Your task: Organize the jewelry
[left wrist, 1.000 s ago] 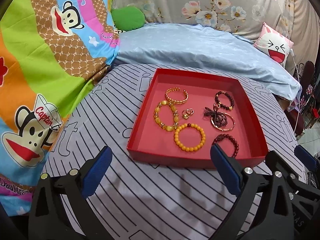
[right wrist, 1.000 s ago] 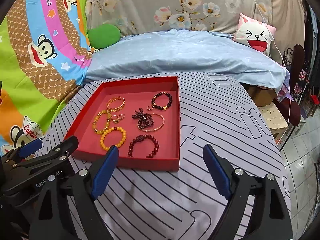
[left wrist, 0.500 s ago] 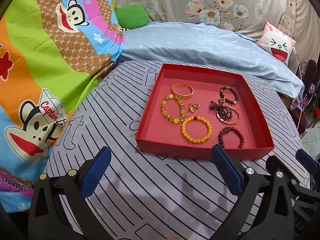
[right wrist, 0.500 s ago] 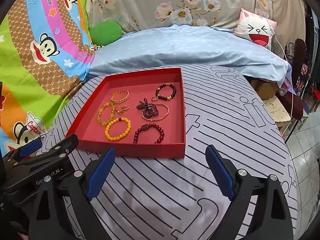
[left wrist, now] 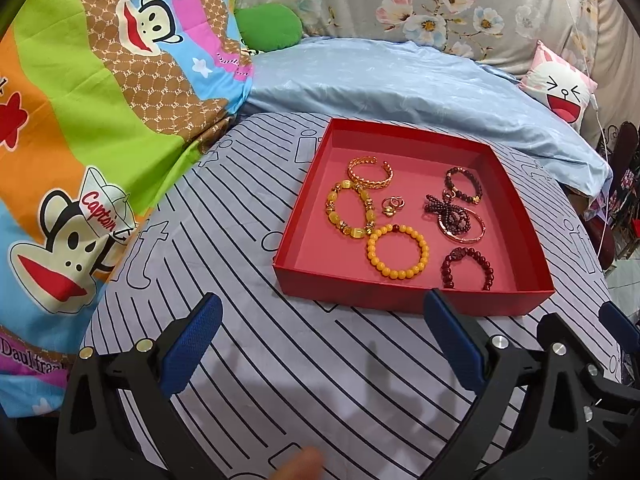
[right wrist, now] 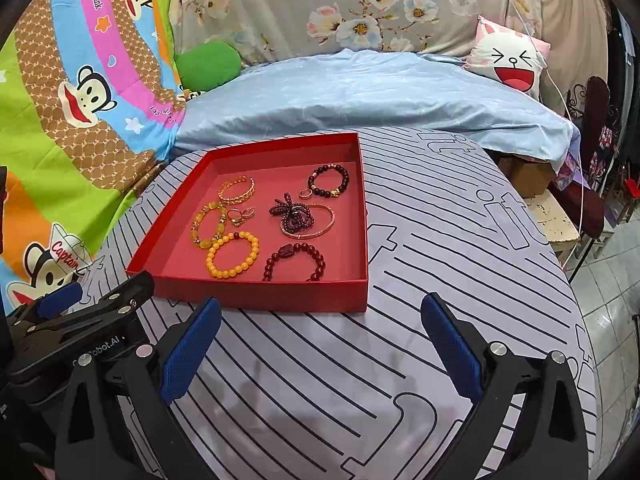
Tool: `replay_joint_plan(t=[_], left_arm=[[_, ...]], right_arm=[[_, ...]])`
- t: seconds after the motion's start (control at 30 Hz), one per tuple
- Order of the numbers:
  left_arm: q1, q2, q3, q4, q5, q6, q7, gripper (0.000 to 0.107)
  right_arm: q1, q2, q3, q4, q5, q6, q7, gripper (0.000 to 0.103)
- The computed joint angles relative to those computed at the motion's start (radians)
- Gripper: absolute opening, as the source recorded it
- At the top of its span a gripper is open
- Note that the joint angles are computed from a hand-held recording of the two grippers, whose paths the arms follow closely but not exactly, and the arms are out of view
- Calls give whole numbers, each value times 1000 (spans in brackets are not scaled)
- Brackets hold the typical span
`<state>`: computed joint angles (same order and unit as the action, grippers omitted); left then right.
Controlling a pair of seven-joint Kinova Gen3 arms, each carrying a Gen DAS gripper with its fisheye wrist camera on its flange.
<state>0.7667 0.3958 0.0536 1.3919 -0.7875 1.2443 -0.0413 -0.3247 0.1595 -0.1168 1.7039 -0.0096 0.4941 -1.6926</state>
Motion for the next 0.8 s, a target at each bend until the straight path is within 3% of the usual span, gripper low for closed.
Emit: replay_joint_plan(t=[0.8], left_arm=[[-19, 7, -2, 9, 34, -31, -49, 96]], right_arm=[[-22, 19, 14, -9, 57, 6, -57, 96]])
